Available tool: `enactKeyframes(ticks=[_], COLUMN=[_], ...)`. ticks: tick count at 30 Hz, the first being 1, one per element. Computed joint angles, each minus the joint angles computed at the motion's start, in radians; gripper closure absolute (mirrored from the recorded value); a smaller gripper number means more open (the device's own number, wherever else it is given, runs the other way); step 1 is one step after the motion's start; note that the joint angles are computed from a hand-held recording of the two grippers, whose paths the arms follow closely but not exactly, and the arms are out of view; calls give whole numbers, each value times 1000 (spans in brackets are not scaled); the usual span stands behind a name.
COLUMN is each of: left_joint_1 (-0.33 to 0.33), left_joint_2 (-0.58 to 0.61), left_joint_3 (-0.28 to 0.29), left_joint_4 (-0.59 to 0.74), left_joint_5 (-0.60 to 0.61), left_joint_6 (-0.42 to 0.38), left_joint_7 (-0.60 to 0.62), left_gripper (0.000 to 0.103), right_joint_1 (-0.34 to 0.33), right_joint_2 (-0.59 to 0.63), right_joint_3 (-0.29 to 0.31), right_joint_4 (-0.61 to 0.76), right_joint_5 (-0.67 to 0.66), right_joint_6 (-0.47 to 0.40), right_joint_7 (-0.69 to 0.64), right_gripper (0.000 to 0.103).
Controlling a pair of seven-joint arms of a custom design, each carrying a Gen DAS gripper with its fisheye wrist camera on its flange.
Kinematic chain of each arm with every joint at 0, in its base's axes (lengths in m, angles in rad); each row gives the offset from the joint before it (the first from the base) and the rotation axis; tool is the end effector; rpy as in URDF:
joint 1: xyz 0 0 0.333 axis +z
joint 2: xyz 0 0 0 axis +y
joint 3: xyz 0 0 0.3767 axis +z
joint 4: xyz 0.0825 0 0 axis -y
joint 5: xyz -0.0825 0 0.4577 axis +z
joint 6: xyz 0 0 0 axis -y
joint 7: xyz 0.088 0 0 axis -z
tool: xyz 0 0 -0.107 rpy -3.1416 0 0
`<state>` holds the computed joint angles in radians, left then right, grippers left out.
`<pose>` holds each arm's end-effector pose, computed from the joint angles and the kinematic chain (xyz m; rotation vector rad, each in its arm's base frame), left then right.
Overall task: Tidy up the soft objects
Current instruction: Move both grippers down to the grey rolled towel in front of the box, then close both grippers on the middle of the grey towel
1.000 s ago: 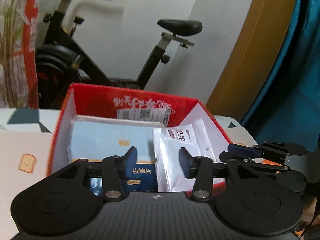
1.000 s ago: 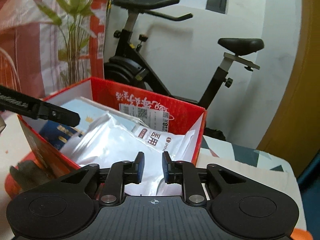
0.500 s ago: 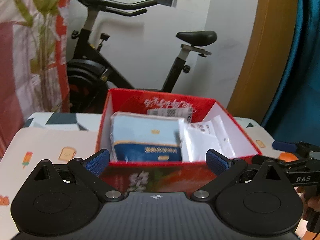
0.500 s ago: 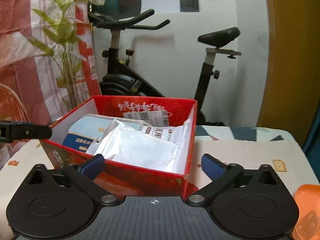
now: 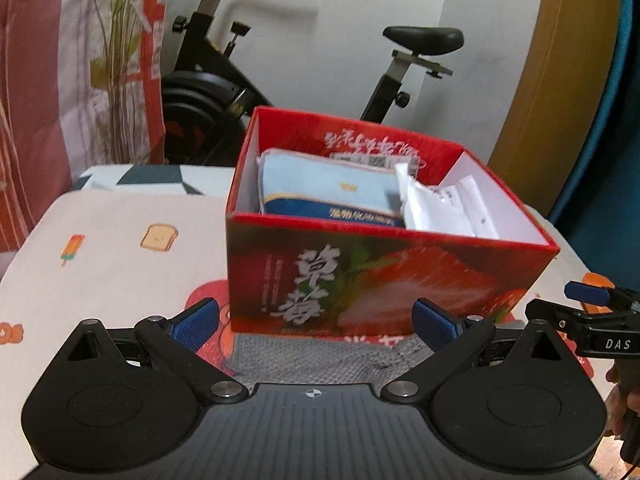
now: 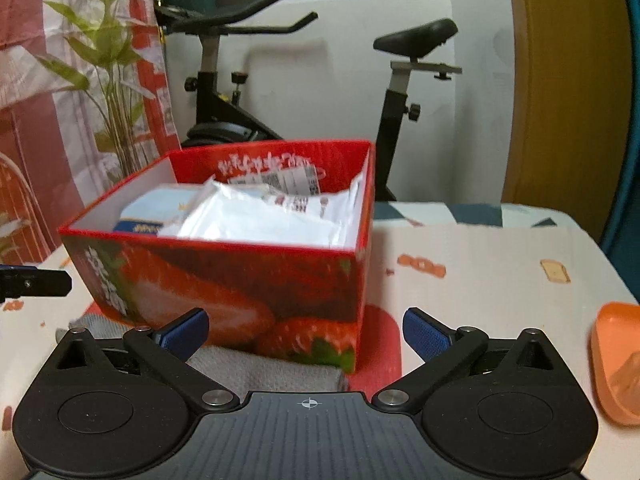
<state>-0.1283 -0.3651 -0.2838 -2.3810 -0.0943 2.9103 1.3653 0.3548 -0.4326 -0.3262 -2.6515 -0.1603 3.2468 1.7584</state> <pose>0.4846 -0.2228 0.5853 -1.6319 1.9057 -1.0281 0.4713 0.0188 0.5091 -1.5352 1.5921 -0.7003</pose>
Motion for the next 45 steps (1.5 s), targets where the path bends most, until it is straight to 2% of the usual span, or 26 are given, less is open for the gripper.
enactKeyframes(ticks=[4,7,11,13,18,21,25,32,37,43,45], left_joint_1=[6,8,14,24,42,40,30,54,76,93,104], left_joint_2=[11,21,35,44,70,81,90,91,85,80,82], left_joint_3=[-1,0,-1,-6,-17,-11,1,-26,-50,-71,-82], left_joint_4=[2,4,3,3,0,-3,-11,-18,-34,-37,-35], left_joint_5=[5,10,23,39,88,106,108,189,244,288,311], left_joint_6=[-16,-29,-52,-61,-73,-81,-80,-56,-29,-27,-27], left_joint_7=[-8,-16,-33,-51,-100,-113,-119,-167,-212,-260,-283], left_gripper=[0,0,0,0,0,0,0,0,0,0,0], right_joint_1=[4,29,138,166,158,146,176,165,70,60,42], right_joint_2=[14,29,44,59,112,134,144,161,178,182,185], right_joint_3=[0,-22,-128,-159,-162,-154,-185,-169,-71,-62,-43], right_joint_4=[-4,-2,-7,-7,-7,-4,-3,6,4,6,8], right_joint_5=[5,11,9,-3,-45,-70,-93,-74,-78,-96,-97], right_joint_6=[-7,-4,34,58,93,79,59,39,48,50,49], right_joint_7=[0,-9,-36,-33,29,71,103,97,94,119,122], right_gripper=[1,1,1,1,1,1,1,0,0,0,0])
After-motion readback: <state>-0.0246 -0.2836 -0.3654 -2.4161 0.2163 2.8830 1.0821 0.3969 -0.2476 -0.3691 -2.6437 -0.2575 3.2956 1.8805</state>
